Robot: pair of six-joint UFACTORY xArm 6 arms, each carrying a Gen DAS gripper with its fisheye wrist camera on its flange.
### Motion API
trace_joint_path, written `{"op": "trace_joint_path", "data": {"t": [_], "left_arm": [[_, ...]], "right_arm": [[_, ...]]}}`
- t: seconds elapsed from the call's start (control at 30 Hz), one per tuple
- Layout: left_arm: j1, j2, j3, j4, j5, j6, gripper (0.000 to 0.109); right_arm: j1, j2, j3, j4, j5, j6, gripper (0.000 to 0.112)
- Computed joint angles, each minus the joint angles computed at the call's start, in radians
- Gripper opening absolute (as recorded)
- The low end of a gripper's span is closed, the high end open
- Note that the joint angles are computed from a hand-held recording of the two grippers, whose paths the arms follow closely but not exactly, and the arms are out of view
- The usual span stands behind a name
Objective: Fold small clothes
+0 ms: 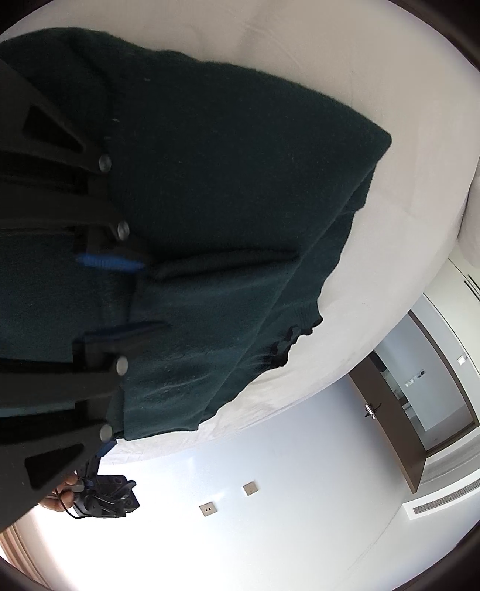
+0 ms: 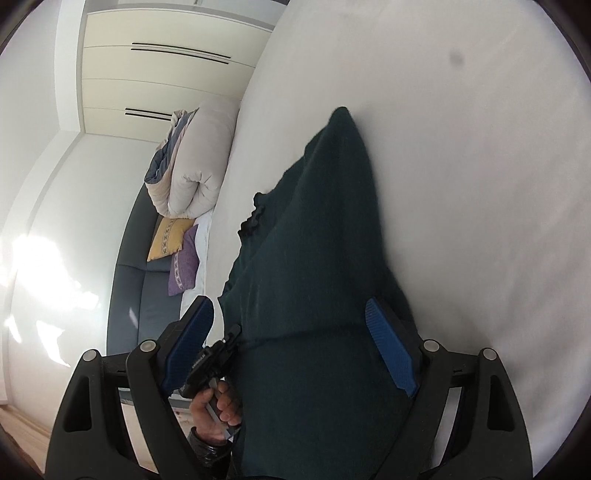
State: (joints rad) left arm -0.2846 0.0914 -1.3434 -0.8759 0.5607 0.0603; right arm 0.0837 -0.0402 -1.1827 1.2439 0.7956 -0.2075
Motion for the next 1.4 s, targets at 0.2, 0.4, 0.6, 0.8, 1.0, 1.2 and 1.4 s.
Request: {"op": "trace_joint_path", "data": {"t": [0.2,0.4,0.6,0.8,1.0,1.2,1.4], "left_arm": [[-0.011,-0.275,0.236,0.199,-0.038,-0.173,0.082],[-0.002,-0.591,0.477,0.37,0.112,-0.305,0.082],[0.016,-0.875,0.687,0.364,0.259,-0.342,0.082],[0.063,-1.013,0.767,0.251,0.368,-0.304,0.08],[0.077,-0.994,0.74,0.193,0.462,-0.257,0.079],[0.087,-0.953,0.74,0.072,0.45,-0.21,0.075],[0.071,-0.926,0.729,0.087,0.455,-0.225,0.031]], "right_arm": [[0.032,-0.414,0.371,-0.08,-0.067,0.091,0.085],[0.087,-0.835,0.662,-0.303,-0.055,0.31,0.085],[0.095,-1.124,0.803,-0.469,0.056,0.497,0.085],[0.074,-1.277,0.856,-0.513,0.166,0.569,0.085],[0.13,-1.306,0.859,-0.554,0.168,0.628,0.085],[0.116,-1.337,0.861,-0.547,0.207,0.637,0.085],[0.093,-1.355,0.85,-0.55,0.265,0.636,0.085]]}}
